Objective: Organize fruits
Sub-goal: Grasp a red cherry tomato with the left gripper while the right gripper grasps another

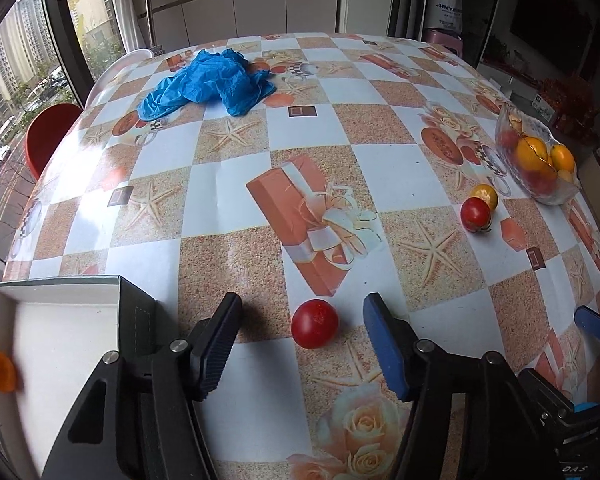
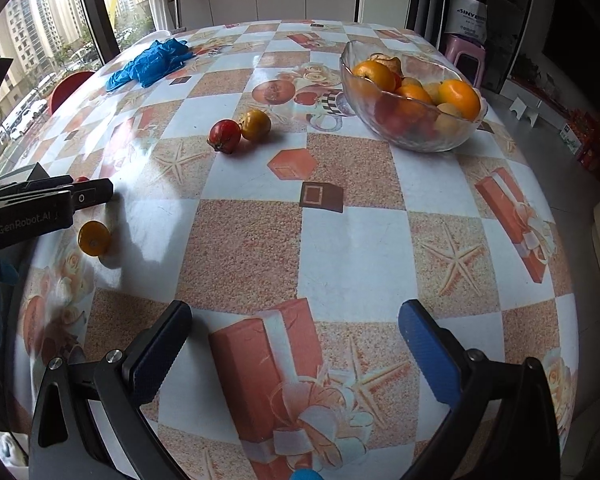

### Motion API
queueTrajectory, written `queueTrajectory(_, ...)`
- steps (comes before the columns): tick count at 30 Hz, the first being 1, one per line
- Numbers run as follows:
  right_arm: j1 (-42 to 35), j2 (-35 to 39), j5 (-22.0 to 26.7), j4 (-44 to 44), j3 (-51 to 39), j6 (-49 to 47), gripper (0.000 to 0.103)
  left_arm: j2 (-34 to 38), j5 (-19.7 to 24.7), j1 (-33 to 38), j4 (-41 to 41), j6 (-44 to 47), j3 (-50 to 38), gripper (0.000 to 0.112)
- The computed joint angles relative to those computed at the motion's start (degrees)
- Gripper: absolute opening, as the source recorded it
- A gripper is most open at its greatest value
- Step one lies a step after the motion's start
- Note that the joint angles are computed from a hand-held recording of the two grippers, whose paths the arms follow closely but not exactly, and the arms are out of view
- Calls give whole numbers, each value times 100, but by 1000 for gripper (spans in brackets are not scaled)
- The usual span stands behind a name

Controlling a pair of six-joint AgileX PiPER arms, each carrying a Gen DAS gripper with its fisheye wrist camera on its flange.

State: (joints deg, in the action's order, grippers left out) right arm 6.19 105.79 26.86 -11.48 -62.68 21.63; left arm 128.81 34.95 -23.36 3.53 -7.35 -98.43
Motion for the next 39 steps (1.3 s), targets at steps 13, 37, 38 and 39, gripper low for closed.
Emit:
queueTrajectory(13,183,791,245,577,-1309,-174,92,-246,-447,26,-340,293,483,23)
queueTrajectory(37,159,826,-164,1572,-1327,-1004,23,-1030,-1366,-81,29,-317,2003,23)
queueTrajectory(38,152,636,-276,1586,-1028,-1058,23,-1149,-1494,-147,219,-530,2234,23)
queueTrajectory(39,149,441,-399,1574,-725,-1077,23,-1264,-1602,-235,508,-838,2458,23)
